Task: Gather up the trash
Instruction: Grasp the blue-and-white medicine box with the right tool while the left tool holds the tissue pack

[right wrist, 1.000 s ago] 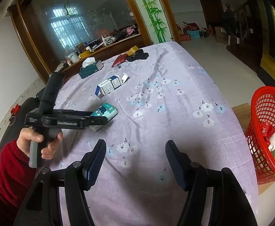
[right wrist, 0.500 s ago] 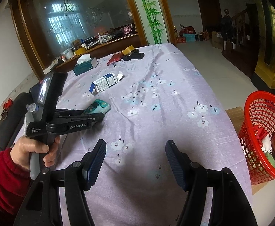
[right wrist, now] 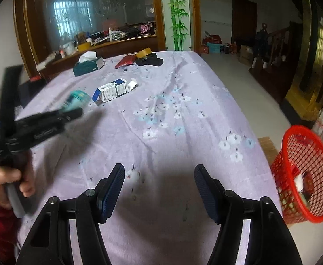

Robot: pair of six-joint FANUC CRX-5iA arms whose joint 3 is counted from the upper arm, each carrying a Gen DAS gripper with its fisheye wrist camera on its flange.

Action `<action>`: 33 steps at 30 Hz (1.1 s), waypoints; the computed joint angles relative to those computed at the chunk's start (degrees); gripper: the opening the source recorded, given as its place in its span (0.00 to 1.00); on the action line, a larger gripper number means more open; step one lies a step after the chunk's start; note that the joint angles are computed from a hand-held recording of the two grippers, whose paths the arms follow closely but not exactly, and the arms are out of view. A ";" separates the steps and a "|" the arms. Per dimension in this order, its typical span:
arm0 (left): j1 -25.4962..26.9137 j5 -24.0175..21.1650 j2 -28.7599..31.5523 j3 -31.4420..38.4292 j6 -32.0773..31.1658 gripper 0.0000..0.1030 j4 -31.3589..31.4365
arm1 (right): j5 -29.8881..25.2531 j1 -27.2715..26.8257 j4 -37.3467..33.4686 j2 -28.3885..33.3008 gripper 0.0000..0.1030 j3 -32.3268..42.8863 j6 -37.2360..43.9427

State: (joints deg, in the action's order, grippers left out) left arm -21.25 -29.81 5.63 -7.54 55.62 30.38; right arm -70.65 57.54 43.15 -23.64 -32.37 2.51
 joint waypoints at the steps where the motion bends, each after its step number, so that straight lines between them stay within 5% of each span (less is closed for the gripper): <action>1: 0.29 0.99 -0.32 -0.72 -0.50 0.35 0.92 | -0.78 -0.40 -0.04 1.38 0.68 1.07 0.95; 9: 2.51 4.65 -0.99 -2.64 0.52 0.35 3.46 | -1.97 -4.38 0.78 10.17 0.68 8.70 8.94; 15: 4.22 4.28 -0.65 -2.67 3.15 0.36 4.27 | 3.10 -9.73 -1.95 16.18 0.68 15.41 15.40; 20: 5.34 3.58 -0.48 -2.09 6.91 0.36 2.33 | 13.15 -17.13 -13.16 19.70 0.63 22.27 22.12; 26: 5.68 3.96 -0.36 -1.37 10.16 0.36 -0.50 | 18.53 -24.57 -25.00 26.94 0.60 31.76 26.04; 33: 6.04 4.00 -0.07 -0.22 13.93 0.36 -3.82 | 14.90 -29.00 -30.77 38.07 0.60 44.26 24.89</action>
